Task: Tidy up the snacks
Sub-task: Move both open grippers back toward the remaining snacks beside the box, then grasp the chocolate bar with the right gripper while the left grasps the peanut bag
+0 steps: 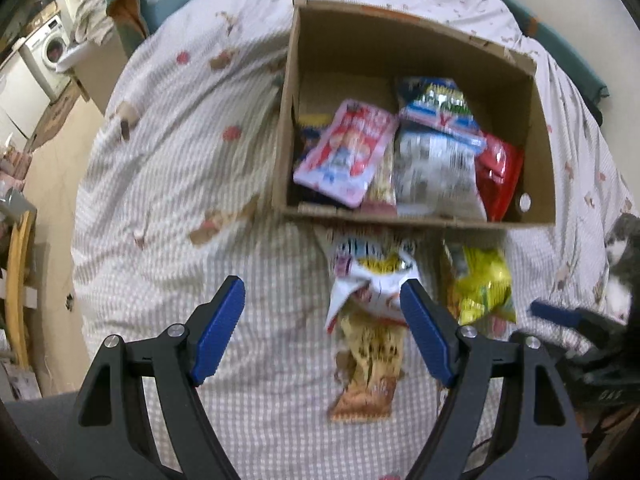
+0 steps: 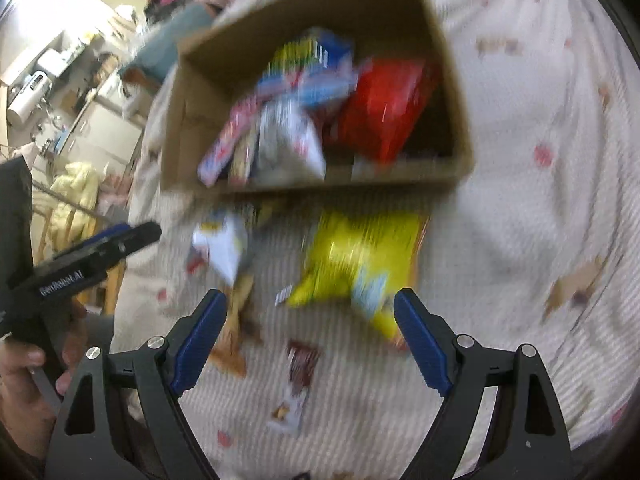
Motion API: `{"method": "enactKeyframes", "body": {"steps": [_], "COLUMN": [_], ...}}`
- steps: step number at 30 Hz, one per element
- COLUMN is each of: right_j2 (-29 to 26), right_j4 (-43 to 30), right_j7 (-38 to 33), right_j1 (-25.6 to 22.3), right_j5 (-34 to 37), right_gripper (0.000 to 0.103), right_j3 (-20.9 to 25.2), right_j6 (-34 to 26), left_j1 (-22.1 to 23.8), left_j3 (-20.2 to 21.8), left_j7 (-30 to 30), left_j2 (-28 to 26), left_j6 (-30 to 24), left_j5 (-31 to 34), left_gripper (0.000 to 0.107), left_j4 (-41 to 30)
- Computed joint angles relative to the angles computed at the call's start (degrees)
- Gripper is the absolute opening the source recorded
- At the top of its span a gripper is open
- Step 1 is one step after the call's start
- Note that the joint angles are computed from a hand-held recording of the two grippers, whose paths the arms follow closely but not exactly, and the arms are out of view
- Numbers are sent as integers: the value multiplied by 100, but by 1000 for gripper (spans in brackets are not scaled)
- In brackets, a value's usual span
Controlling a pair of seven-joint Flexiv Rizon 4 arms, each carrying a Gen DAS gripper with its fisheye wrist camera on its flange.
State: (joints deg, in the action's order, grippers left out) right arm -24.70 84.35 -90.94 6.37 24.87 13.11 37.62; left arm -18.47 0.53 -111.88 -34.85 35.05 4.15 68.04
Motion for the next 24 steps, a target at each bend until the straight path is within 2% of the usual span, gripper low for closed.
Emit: {"method": "enactKeyframes", "body": {"steps": [3, 8, 14, 18, 20, 21, 22, 24], "right_j2": [-188, -347, -368, -299, -248, -227, -211, -127], "right_j4": [-234, -267, -7, 251, 327, 349, 357, 416], "right_j7": [7, -50, 51, 117, 130, 160, 193, 250], "right_j1": [-122, 210, 628, 811, 790, 768, 742, 664], "right_j5": [262, -253, -912, -1376, -1439, -1454, -1442, -1358], "right_gripper": [88, 85, 79, 59, 39, 33, 22, 18], "right_j3": [127, 50, -69, -121, -126, -139, -144, -140], "right_j6": [-949, -1672, -1485, -1211, -1163, -1160, -1156, -1079], "left_j1": [-22, 83, 119, 166, 152, 140, 128, 122], "left_j3": [37, -21, -7, -52, -44, -35, -27, -20], "left_j7": [-110, -248, -408, -436, -415, -402, -394, -376], "left_j2": [57, 106, 13, -37, -49, -50, -51, -24], "left_j6": [-73, 4, -176, -188, -213, -233, -257, -284], "left_j5": [31, -150, -173, -293, -268, -241, -220, -196], "left_gripper": [77, 77, 77, 77, 77, 77, 77, 77], "left_j4": [88, 241, 148, 143, 122, 111, 97, 134]}}
